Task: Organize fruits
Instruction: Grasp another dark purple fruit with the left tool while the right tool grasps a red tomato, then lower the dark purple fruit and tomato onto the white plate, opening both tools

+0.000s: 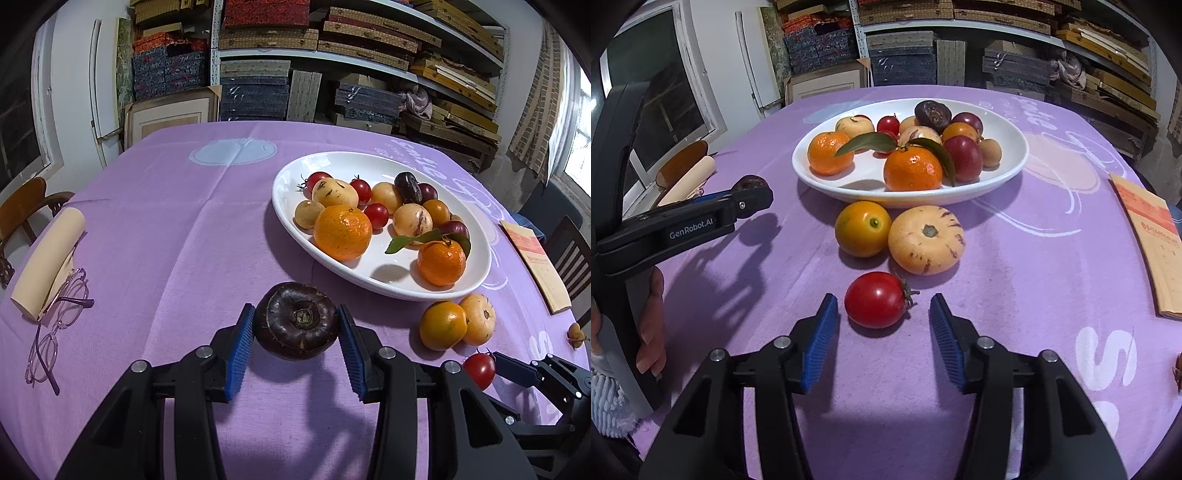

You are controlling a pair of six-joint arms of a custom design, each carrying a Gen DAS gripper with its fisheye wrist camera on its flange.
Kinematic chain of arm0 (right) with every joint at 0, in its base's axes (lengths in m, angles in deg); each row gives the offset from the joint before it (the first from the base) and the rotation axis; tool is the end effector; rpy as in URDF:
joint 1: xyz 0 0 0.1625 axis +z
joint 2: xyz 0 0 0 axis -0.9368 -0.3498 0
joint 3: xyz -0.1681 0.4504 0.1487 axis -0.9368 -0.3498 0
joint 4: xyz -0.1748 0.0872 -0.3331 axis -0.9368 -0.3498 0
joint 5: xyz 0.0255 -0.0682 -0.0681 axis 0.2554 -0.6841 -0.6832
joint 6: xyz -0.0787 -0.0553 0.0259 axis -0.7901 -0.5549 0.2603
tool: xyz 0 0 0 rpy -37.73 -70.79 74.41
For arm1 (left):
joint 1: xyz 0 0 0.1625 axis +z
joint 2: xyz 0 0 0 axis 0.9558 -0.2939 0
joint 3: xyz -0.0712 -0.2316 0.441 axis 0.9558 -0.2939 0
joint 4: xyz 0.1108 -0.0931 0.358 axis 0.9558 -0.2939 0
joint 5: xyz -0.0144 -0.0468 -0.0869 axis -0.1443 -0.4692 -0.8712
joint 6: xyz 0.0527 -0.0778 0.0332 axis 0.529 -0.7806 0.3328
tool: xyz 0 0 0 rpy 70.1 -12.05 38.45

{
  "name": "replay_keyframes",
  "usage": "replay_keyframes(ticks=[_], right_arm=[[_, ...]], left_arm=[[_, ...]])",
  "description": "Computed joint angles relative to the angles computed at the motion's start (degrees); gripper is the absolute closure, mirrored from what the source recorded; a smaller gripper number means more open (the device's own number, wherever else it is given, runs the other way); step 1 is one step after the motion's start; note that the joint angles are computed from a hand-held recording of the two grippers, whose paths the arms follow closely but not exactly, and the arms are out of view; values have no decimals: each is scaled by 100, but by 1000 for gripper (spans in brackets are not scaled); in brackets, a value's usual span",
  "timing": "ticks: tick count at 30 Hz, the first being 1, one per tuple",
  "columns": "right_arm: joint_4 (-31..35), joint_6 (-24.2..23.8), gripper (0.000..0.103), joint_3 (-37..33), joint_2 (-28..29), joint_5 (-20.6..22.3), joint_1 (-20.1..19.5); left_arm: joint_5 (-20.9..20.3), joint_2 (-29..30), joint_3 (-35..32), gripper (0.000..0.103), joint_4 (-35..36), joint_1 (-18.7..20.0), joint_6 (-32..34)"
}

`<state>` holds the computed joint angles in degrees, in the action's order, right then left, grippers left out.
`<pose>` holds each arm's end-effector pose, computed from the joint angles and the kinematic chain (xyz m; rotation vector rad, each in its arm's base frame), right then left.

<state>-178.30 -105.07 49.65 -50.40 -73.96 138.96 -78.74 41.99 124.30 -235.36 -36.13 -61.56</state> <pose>-0.0517 -0.4929 0.2898 0.5662 -2.4954 0.7536 -0.3625 -0.5380 -0.0763 0.4621 2.3085 -0.8994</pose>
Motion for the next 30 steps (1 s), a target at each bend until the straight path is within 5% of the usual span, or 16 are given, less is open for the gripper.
replay_keyframes(ticks=[7,20,30], right_arm=[[127,41,67,-36,-21,92,-21],[227,115,68,-40,-337,473,-64],[762,358,68,-1109,-291,227,497]], left_arm=[[-38,21,-17,58,35,11,23],[-35,32,-74,58,79,14,52],[19,94,-800,58,254,62,788]])
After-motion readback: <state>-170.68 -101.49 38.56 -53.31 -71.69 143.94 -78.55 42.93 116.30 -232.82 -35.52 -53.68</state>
